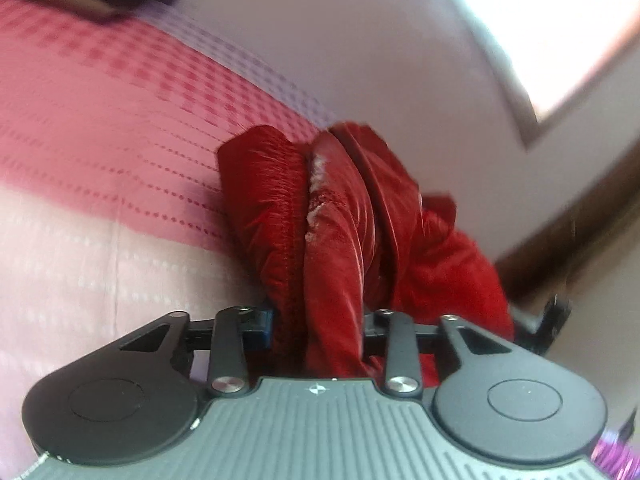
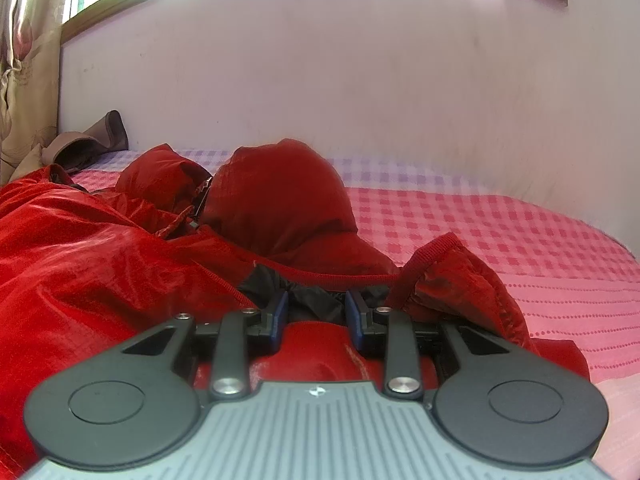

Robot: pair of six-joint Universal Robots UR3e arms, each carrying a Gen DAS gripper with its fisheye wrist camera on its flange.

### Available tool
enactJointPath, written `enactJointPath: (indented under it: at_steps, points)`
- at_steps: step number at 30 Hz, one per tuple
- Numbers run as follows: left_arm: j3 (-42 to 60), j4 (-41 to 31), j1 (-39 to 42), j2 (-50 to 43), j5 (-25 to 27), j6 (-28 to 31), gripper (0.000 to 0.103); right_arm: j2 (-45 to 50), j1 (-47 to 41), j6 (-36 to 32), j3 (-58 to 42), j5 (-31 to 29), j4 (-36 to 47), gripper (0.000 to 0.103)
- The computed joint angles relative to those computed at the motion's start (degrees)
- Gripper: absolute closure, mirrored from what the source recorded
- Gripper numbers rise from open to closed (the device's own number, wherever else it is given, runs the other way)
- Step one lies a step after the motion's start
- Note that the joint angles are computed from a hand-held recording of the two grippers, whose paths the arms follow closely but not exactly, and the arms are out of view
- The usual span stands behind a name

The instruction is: Fold large clothes

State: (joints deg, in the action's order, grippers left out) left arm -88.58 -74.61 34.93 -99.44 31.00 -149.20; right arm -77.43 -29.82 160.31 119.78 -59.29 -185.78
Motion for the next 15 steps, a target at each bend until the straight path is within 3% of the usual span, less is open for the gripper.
enactJointPath:
  at_steps: [3,6,7,10,12,15]
  points:
    - [-6.01,9.36,-0.46,4.76,0.98,-8.19,0.074,-3.35,-2.42,1.45,-1.56,3.15,7.05,0.072]
    - [-8.05,10.68,-0.06,8.22,0.81,-10.94,0.075,-11.52,-7.33,7.34,6.93,9.87,-5.12,0.072]
    - [-8.06,12.16,-0.81,8.14,1.21,-12.81,0.075,-15.67,-9.15,6.21,8.19,13.75,-2.98,0.071]
    - [-8.5,13.1,-1.24,10.07,2.04,-14.55,0.076,-28.0,-12.74,-3.79,9.39,25.91,14.36,0.074]
    - [-8.2,13.08,-1.32,10.89,2.02,-15.94,0.076,-31.33,-9.71,-11.7,8.14,25.38,22.92,0.079]
    - [-7.31,15.31,-2.31,10.89,2.65,-19.23,0.076,-27.57,-2.1,-17.67,5.29,19.87,26.33,0.087]
